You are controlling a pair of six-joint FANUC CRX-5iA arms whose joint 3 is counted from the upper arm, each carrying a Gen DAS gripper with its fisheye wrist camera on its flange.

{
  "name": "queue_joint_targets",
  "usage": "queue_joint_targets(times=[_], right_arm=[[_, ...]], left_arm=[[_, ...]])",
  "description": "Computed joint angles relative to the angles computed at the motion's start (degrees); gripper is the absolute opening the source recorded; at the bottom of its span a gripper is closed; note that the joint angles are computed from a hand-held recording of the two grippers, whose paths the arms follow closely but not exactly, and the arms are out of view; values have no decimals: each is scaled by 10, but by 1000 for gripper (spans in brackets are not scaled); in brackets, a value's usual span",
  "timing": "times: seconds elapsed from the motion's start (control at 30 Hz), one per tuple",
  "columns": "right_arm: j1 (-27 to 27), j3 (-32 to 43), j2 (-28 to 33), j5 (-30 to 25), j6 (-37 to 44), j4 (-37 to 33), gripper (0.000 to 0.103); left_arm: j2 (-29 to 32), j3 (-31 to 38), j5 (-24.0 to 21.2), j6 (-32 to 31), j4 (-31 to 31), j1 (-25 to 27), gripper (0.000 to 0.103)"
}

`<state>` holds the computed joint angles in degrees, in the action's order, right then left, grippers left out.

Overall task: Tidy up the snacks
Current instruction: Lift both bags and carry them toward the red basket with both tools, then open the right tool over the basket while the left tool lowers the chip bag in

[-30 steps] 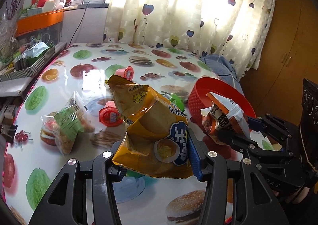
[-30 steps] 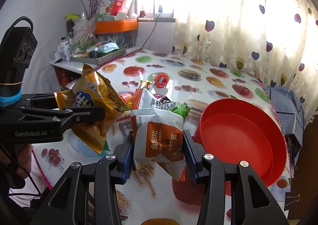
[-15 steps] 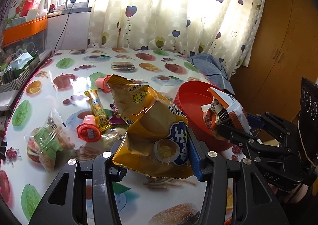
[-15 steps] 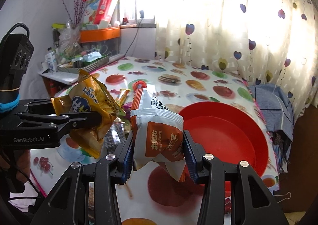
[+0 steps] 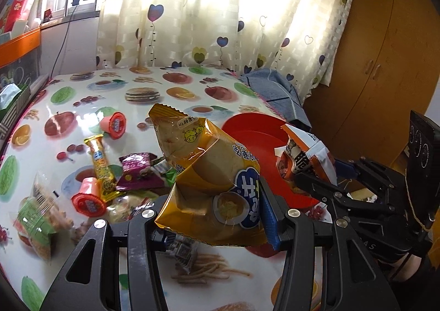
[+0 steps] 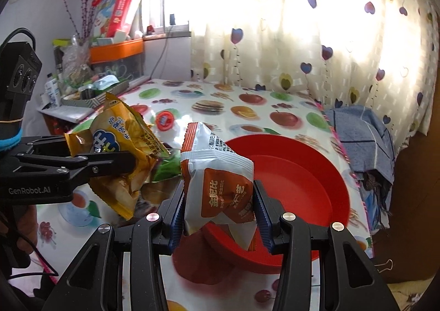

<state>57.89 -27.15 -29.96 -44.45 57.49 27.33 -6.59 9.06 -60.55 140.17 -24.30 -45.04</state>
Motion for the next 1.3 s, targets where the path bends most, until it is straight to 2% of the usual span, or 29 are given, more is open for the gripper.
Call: queue_joint_targets(times=[0.27,0.9,1.03,1.3], right_arm=[[-62,10,26,-6,-2,-4,43],[-148,53,121,-26,-1,-10,46],[-148,52,119,-21,9,-15,50],[-142,28,90,29,20,1,54]], left_arm=[[24,8,38,-55,50,31,51],[89,28,88,-162,152,78,51],[99,29,89,-178,168,84,51],[114,31,96,-209,201,92,51]])
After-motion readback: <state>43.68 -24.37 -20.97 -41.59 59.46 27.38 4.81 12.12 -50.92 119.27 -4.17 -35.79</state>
